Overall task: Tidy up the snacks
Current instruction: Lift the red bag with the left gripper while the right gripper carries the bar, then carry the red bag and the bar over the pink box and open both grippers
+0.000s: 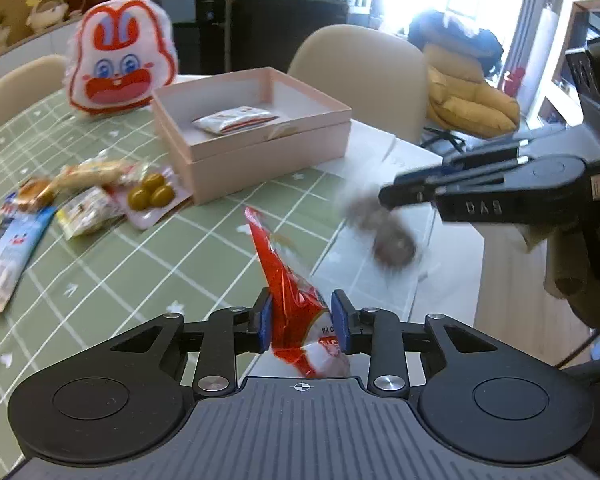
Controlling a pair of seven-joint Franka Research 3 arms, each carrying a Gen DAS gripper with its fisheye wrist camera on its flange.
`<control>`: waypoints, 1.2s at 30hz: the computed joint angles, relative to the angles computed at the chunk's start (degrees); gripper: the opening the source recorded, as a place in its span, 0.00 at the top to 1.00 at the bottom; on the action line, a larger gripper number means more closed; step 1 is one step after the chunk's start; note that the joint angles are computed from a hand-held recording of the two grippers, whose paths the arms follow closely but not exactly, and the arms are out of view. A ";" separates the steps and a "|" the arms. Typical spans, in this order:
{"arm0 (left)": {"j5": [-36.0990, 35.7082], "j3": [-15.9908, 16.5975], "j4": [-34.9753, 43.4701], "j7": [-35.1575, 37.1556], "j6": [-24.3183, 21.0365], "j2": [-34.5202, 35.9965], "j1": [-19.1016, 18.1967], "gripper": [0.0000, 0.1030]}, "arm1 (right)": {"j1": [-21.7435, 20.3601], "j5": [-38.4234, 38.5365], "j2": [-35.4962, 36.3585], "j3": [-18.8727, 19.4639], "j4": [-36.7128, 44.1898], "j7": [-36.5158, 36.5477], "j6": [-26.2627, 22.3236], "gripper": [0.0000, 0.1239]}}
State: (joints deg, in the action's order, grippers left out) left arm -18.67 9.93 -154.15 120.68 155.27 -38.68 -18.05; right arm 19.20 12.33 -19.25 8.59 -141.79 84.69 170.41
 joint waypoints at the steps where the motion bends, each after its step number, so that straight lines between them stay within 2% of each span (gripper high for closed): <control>1: -0.39 0.22 0.18 0.28 0.61 0.49 -0.49 0.68 | 1.20 1.41 0.14 -1.21 -0.27 -0.80 -0.20 0.87; 5: -1.11 0.48 1.08 0.48 0.99 1.94 -0.83 0.68 | 1.54 2.46 1.42 -1.12 -1.68 -1.17 0.12 0.87; 8: -1.56 0.08 1.58 -0.42 0.22 2.33 -0.07 0.66 | 3.44 4.28 2.69 -2.21 -2.36 -3.20 0.88 0.86; 10: -3.12 0.61 1.62 -0.86 1.02 3.01 -0.63 0.65 | 3.52 4.42 3.06 -1.63 -3.32 -3.37 3.24 0.86; 15: -7.44 1.24 3.64 -1.86 -0.71 7.82 -1.06 0.57 | 10.78 12.54 3.29 -6.75 -4.11 -11.13 6.24 0.86; 18: -8.98 0.39 4.56 -1.24 -2.68 8.29 -0.05 0.59 | 11.26 13.78 3.16 -6.32 -5.33 -13.14 8.91 0.86; 20: -7.93 -1.51 5.03 -1.95 -3.97 8.31 1.71 0.59 | 12.31 14.75 2.91 -7.21 -5.63 -14.30 9.31 0.86; 22: -7.66 -2.48 5.44 -2.82 -4.92 8.49 2.69 0.59 | 10.78 14.07 2.51 -5.82 -6.06 -13.76 9.38 0.82; 24: -8.26 -2.49 5.75 -2.61 -5.69 8.70 2.88 0.59 | 5.76 11.04 1.76 -1.27 -6.62 -10.18 9.08 0.73; 27: -10.39 -2.12 5.34 -2.66 -6.94 8.08 3.09 0.60 | 4.37 9.95 1.08 -0.14 -7.32 -6.77 10.11 0.61; 31: -11.90 -2.44 3.49 -4.13 -8.04 5.87 4.02 0.60 | 2.45 8.45 1.17 1.60 -6.48 -1.41 9.35 0.57; 34: -11.60 -2.54 2.19 -4.55 -8.74 3.87 4.59 0.61 | 2.55 7.31 2.12 1.44 -4.93 0.98 7.29 0.56; 35: -10.88 -3.04 1.88 -5.40 -8.73 3.30 5.20 0.61 | 1.45 6.21 2.51 2.34 -4.44 2.10 6.56 0.56; 36: -10.25 -3.39 1.69 -6.15 -8.44 2.94 5.59 0.63 | -1.64 3.11 2.92 4.88 -3.77 4.74 5.27 0.56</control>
State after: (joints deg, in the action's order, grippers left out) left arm -28.92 6.54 -152.46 114.53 146.83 -35.74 -12.46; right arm 17.55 15.44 -16.33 13.47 -145.56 89.44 175.67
